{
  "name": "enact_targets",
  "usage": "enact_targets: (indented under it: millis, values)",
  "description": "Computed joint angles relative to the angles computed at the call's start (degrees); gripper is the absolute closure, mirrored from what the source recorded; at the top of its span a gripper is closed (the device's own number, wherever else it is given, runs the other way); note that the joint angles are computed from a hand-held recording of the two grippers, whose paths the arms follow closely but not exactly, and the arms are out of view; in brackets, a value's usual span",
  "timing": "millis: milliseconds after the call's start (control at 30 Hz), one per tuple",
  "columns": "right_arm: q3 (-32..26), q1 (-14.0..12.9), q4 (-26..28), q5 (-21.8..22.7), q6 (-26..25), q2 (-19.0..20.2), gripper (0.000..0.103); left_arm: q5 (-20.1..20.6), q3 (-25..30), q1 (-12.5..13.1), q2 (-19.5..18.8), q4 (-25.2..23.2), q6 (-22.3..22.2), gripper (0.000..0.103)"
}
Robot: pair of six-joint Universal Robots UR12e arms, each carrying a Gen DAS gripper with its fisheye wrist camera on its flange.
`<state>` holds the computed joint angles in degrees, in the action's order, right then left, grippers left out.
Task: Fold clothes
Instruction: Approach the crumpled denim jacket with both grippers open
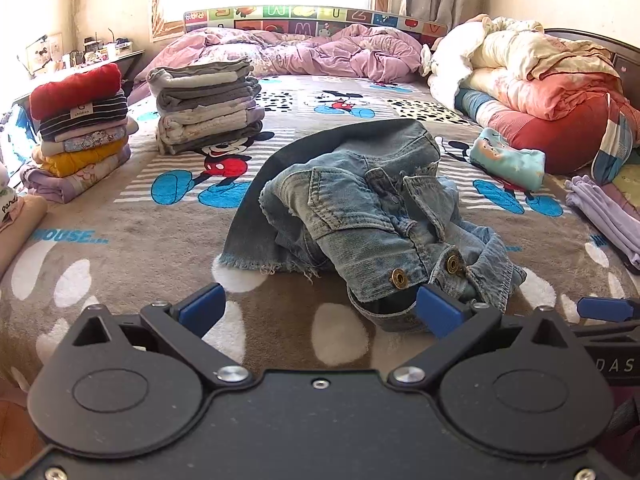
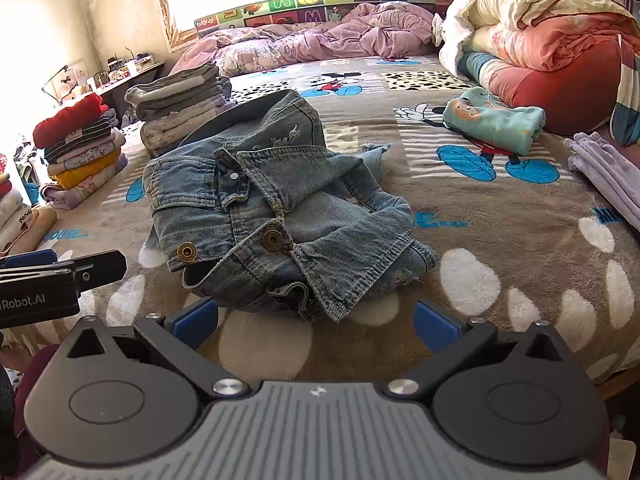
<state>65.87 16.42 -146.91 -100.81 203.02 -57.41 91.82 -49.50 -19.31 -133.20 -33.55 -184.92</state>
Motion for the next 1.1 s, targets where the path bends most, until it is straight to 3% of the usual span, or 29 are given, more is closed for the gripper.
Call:
enact_targets:
  millis: [200,333,1100]
  values:
    - [-0.2,0.0,0.5,0.0,-0.1,0.0,0.0,0.7,1.5,-0.1,-0.3,-4.0,0.7,0.0]
    - [-0.2,0.0,0.4,0.0,0.1,0.2,0.0,0.2,0.1,-0.1,0.0,-1.4,0.3,0.0]
    - [-0.1,0.0,0.5,0.9,-0.2,0.2,0.0,-0.7,0.1,0.2,0.0,-2.1,-0.3,0.0]
